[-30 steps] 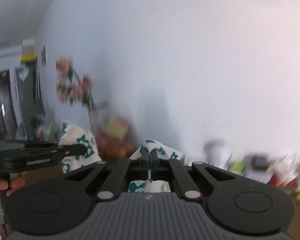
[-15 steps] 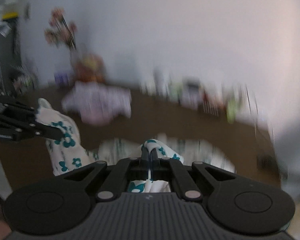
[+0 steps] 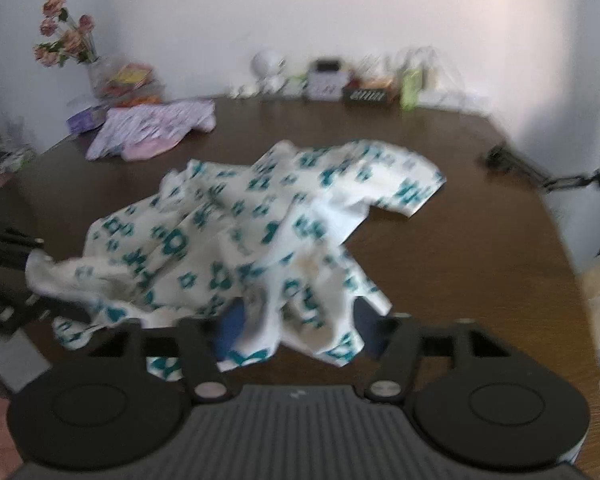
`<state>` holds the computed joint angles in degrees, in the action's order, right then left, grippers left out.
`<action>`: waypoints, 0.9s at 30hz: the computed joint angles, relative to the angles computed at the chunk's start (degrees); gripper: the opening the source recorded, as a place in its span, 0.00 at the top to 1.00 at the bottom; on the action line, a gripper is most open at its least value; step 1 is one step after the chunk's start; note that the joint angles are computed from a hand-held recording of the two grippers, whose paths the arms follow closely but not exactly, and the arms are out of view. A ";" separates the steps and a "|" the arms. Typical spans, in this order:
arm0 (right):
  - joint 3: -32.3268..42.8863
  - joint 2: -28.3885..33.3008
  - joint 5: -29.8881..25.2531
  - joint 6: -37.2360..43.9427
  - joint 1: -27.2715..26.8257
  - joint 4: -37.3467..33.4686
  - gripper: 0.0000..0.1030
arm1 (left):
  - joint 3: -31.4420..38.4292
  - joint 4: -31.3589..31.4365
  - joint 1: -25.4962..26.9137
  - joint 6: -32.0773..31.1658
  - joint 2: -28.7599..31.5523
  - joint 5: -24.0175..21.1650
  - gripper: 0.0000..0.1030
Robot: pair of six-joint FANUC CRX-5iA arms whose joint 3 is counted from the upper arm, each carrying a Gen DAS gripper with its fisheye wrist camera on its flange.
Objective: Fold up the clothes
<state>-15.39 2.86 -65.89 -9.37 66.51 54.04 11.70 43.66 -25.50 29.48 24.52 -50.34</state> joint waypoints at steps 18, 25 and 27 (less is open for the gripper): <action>13.61 11.11 13.74 22.31 -0.74 -2.88 0.21 | 11.47 -16.29 5.33 16.03 5.47 2.45 0.13; 17.36 14.06 11.54 25.18 -1.08 -7.65 0.80 | 18.80 -17.57 4.31 16.77 11.11 0.66 0.32; 16.67 13.41 11.56 23.88 -1.30 -8.25 0.88 | 21.87 -18.71 3.90 17.16 13.05 -0.99 0.48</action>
<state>1.29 16.28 -54.33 14.51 65.20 45.79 33.56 24.95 -21.59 46.64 37.58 -51.33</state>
